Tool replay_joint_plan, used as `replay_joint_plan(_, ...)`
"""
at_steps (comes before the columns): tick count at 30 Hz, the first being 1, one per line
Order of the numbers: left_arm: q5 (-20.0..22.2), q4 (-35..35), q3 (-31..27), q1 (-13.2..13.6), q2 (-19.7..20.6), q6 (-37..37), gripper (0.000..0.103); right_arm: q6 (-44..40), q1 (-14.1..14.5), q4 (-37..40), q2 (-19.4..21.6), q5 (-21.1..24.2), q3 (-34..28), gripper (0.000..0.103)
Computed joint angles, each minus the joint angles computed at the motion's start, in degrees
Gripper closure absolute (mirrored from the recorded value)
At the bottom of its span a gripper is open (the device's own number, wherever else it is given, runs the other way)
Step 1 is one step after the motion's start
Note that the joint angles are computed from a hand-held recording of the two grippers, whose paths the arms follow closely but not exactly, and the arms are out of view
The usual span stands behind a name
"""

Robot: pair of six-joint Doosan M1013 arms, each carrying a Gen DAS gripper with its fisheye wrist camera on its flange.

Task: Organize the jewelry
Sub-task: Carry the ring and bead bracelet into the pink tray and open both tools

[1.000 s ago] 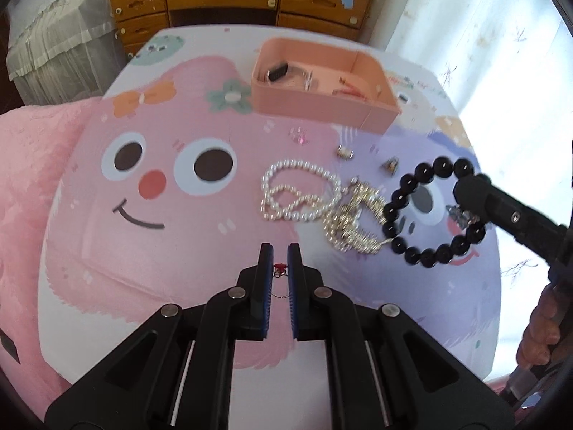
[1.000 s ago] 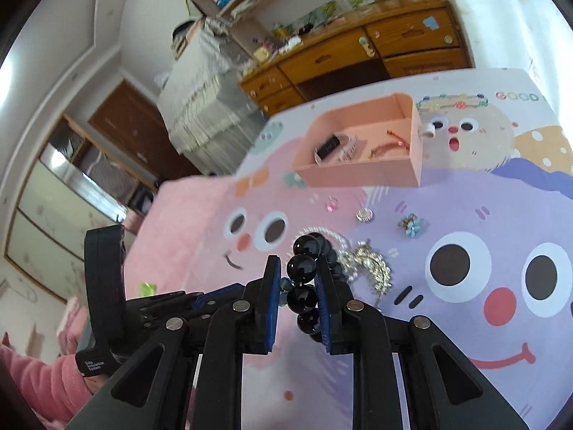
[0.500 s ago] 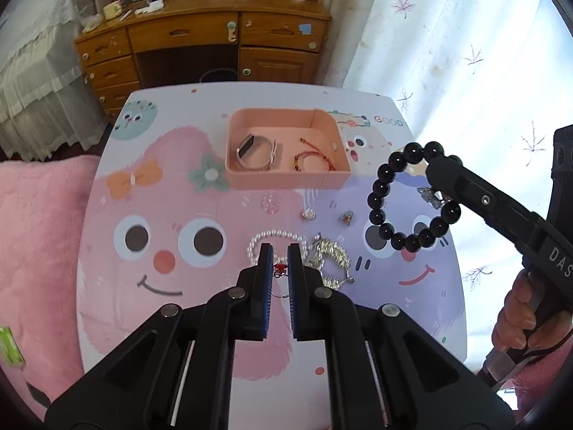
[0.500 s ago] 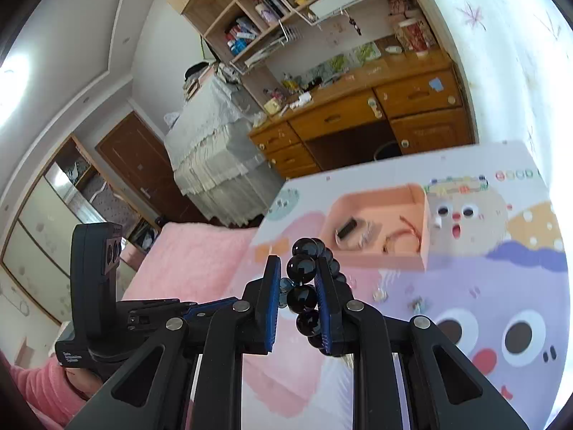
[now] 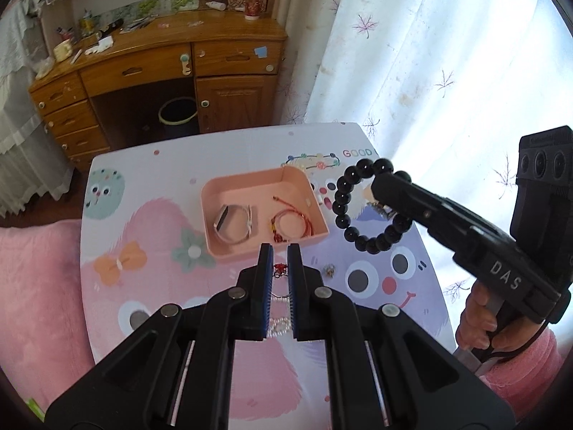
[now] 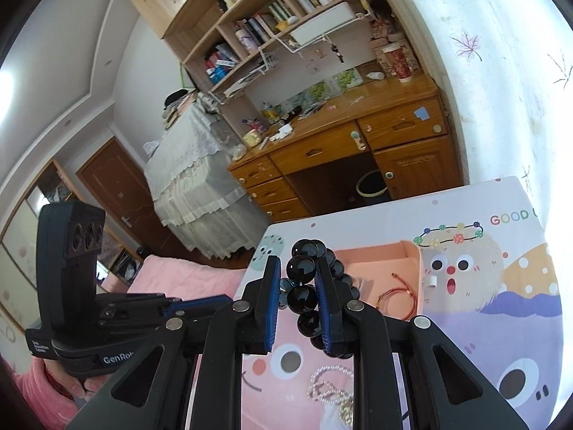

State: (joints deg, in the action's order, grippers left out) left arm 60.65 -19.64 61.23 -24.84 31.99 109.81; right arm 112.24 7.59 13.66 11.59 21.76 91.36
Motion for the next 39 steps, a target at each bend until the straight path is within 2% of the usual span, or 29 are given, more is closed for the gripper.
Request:
replay_joint_plan(4,2.34,-1.05,-5.15,0.08,3.86,0.27,0.097,3.32,-0.37,-2.65,2.3,1.8,-2.23,0.084)
replay_joint_plan(12,5.53,-1.21,-12.99,0.05,11.04,-0.84,0.097,3.36,-1.4,-1.83,7.02,4.73,-4.37,0.084)
replay_joint_plan(18,6.34,-1.12,-14.8,0.15,13.14,-1.94,0.097,5.61,-1.63,-4.29,9.73,6.53,-5.97,0.083)
replay_joint_plan(19,6.17,-1.2,-14.99,0.17,13.32,-2.18,0.097,6.05,-1.65,-4.42,10.01,6.53,-6.04,0.081)
replay_joint_plan(21,6.34,-0.76,-15.66,0.14,13.77,-3.27,0.096,5.46,-1.82,-3.42,10.16,5.82,-5.71,0.067)
replay_joint_plan(23,6.45,1.09,-16.05,-0.02,13.96,-4.85,0.095,4.69,-1.89,-2.74,9.92,4.6,-5.13,0.064)
replay_joint_plan(25,6.25,2.02,-15.72,0.01,13.71,-5.17,0.088,6.17,-1.8,-4.51,9.61,4.4,-4.83,0.064)
replay_joint_plan(27,5.7,3.32,-14.83,0.07,13.06,-5.42,0.058,7.07,-1.76,-5.22,9.17,4.43,-4.46,0.064)
replay_joint_plan(28,4.8,4.01,-13.96,0.14,12.51,-5.65,0.053,7.83,-1.73,-5.78,8.81,4.5,-4.18,0.064)
replay_joint_plan(33,4.95,5.3,-11.45,0.95,10.84,-6.34,0.05,13.32,-1.15,-9.89,7.02,4.82,-2.23,0.064)
replay_joint_plan(39,6.55,4.61,-5.85,2.43,7.99,-4.17,0.05,21.99,1.1,-16.03,4.32,7.33,1.53,0.063)
